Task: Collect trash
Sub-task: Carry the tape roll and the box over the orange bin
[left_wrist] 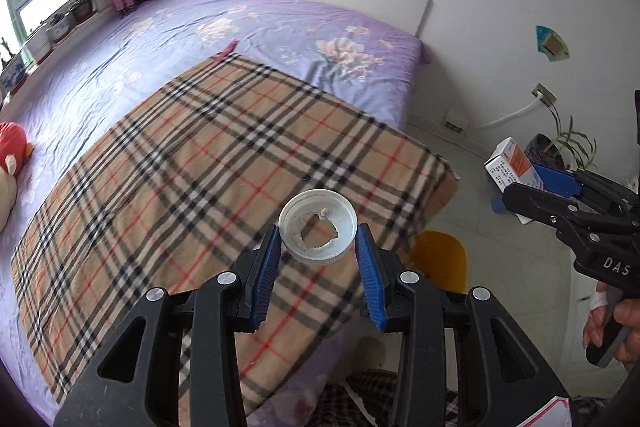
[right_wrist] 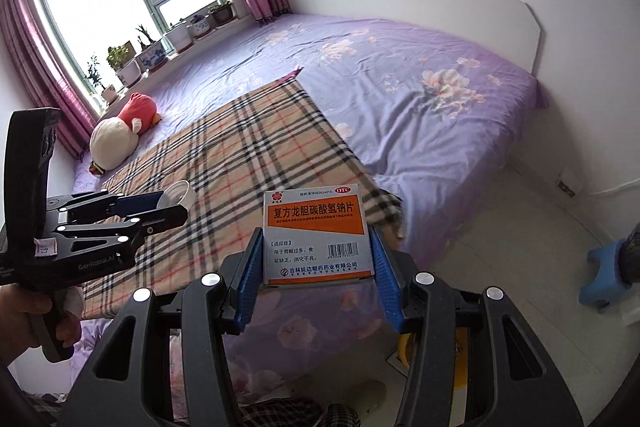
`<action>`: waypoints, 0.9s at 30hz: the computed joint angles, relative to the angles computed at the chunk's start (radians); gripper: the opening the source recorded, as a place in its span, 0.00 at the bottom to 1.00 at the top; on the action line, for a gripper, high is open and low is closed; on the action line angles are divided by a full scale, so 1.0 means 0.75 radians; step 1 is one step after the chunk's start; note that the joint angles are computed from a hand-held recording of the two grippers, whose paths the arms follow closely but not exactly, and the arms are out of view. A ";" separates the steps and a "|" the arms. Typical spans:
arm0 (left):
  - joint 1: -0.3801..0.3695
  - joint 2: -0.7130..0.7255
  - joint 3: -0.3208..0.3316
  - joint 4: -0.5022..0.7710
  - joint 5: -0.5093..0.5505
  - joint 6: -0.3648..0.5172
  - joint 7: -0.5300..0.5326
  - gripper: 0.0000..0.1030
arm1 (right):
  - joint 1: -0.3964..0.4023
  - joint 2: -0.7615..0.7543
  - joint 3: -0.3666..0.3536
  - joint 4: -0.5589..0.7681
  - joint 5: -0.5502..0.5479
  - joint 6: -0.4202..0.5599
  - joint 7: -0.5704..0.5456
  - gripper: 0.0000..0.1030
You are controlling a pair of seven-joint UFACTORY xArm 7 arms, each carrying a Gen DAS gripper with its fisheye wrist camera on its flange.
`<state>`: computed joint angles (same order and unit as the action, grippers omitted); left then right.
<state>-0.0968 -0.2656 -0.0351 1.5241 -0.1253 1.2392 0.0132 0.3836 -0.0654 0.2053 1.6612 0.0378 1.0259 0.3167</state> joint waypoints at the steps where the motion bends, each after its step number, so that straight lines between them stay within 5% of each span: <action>1: -0.018 0.018 -0.015 0.023 -0.009 0.008 0.014 0.37 | -0.013 -0.048 -0.016 -0.058 0.007 -0.010 0.004 0.51; 16: -0.273 0.354 -0.174 0.267 -0.139 0.047 0.209 0.37 | -0.264 -0.585 -0.149 -0.702 0.039 -0.013 0.054 0.51; 27: -0.374 0.581 -0.214 0.222 -0.098 0.000 0.358 0.37 | -0.313 -0.612 -0.229 -1.061 0.138 -0.089 -0.071 0.51</action>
<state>-0.3772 0.1704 -0.1953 1.6909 -0.1988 1.2389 0.2819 0.1491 -0.5244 0.0337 0.8654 0.1411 0.9589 0.2631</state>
